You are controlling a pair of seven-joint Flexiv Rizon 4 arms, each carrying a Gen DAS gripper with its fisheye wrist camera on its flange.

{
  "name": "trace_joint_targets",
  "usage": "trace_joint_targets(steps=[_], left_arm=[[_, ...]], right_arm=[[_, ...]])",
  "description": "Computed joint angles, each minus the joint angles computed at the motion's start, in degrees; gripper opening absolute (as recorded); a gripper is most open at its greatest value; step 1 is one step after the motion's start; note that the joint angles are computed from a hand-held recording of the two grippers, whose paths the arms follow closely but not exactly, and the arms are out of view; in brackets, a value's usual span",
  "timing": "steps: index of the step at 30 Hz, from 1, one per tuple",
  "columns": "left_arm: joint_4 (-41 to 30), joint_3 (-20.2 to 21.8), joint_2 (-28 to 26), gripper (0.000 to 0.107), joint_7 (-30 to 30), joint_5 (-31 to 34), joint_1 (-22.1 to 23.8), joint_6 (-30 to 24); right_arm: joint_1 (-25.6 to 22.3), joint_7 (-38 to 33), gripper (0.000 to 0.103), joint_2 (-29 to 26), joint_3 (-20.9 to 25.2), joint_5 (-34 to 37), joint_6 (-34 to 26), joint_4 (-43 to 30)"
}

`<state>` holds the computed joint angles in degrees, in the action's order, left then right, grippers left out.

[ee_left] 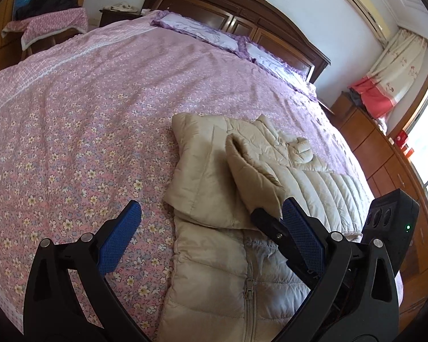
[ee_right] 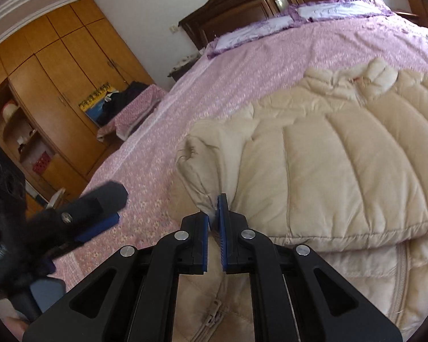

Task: Fold large clothes
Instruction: 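Lower the sleeve onto the first folded sleeve with the right tool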

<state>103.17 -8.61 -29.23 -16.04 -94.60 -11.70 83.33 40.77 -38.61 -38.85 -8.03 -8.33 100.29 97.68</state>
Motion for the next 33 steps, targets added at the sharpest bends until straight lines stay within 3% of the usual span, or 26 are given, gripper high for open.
trace_joint_targets(steps=[9, 12, 21, 23, 25, 33], left_arm=[[0.4, -0.8, 0.2, 0.098, -0.9, 1.2, 0.9, -1.0], [0.4, -0.7, 0.3, 0.098, -0.6, 0.5, 0.8, -1.2], [0.4, -0.4, 0.3, 0.098, -0.8, 0.4, 0.8, -1.8], [0.3, -0.4, 0.3, 0.098, -0.4, -0.2, 0.8, -1.8], [0.1, -0.2, 0.3, 0.098, -0.3, -1.2, 0.8, -2.2], [0.2, -0.1, 0.4, 0.098, 0.2, -1.5, 0.6, -2.4]], right_arm=[[-0.4, 0.9, 0.008, 0.3, 0.9, 0.2, -0.9, 0.3], [-1.2, 1.2, 0.015, 0.1, 1.5, -0.1, -0.8, -0.1], [0.7, 3.3, 0.017, -1.1, -1.7, -1.2, -3.8, -2.5], [1.4, 4.5, 0.021, -1.3, -2.7, -1.5, -3.8, -2.9], [1.4, 5.0, 0.034, -1.6, -2.6, -1.6, -2.5, -2.8], [1.6, 4.8, 0.037, -1.2, -2.6, -1.8, -1.4, -1.9]])
